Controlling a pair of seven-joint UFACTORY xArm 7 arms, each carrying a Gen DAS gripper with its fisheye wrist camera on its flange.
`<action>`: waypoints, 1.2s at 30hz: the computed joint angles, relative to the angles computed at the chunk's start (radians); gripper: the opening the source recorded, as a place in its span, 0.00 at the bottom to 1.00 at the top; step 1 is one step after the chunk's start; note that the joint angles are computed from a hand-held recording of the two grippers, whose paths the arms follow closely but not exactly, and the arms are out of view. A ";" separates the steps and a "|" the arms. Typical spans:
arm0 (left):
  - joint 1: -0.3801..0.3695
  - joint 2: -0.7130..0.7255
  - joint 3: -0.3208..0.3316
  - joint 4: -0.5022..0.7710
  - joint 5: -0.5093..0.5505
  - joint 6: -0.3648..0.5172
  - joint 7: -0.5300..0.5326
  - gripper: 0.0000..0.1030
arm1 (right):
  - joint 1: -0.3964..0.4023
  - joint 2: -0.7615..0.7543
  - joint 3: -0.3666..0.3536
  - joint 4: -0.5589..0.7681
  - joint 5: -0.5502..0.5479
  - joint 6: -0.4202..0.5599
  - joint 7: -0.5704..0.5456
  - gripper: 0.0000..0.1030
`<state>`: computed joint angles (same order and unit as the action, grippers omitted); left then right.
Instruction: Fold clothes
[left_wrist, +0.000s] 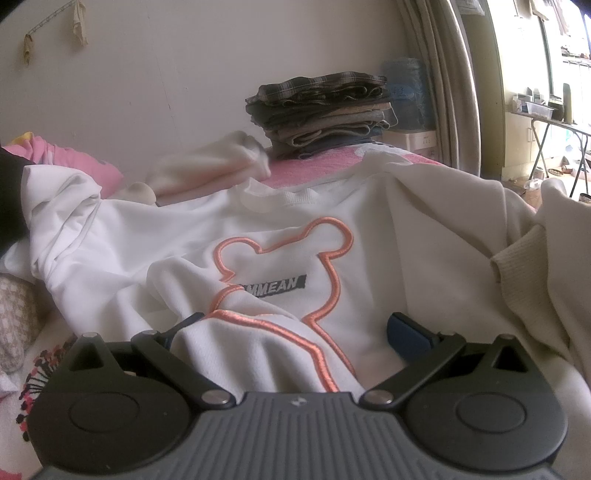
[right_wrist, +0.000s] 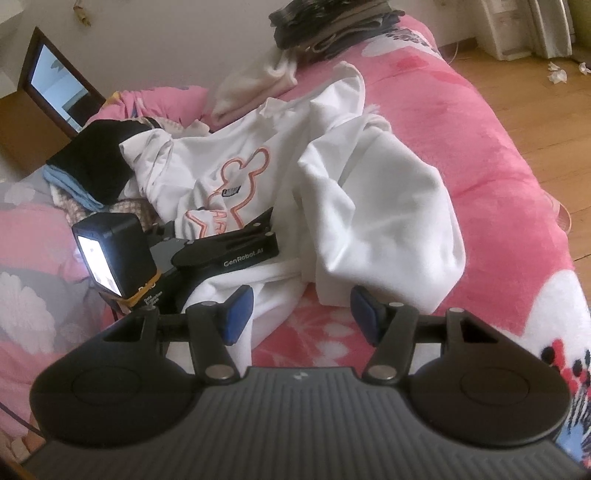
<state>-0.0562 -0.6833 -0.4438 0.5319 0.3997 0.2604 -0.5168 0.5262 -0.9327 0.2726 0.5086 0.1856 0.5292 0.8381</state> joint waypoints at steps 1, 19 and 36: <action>0.000 0.000 0.000 0.000 0.000 0.000 0.000 1.00 | 0.000 -0.001 0.000 0.000 -0.001 -0.001 -0.001 0.56; -0.001 0.000 0.001 0.000 0.002 0.002 -0.002 1.00 | 0.002 -0.008 0.004 -0.003 0.002 -0.008 0.012 0.56; 0.001 0.004 0.000 -0.001 0.003 -0.007 -0.006 1.00 | -0.033 -0.161 0.019 0.016 -0.041 0.228 0.014 0.57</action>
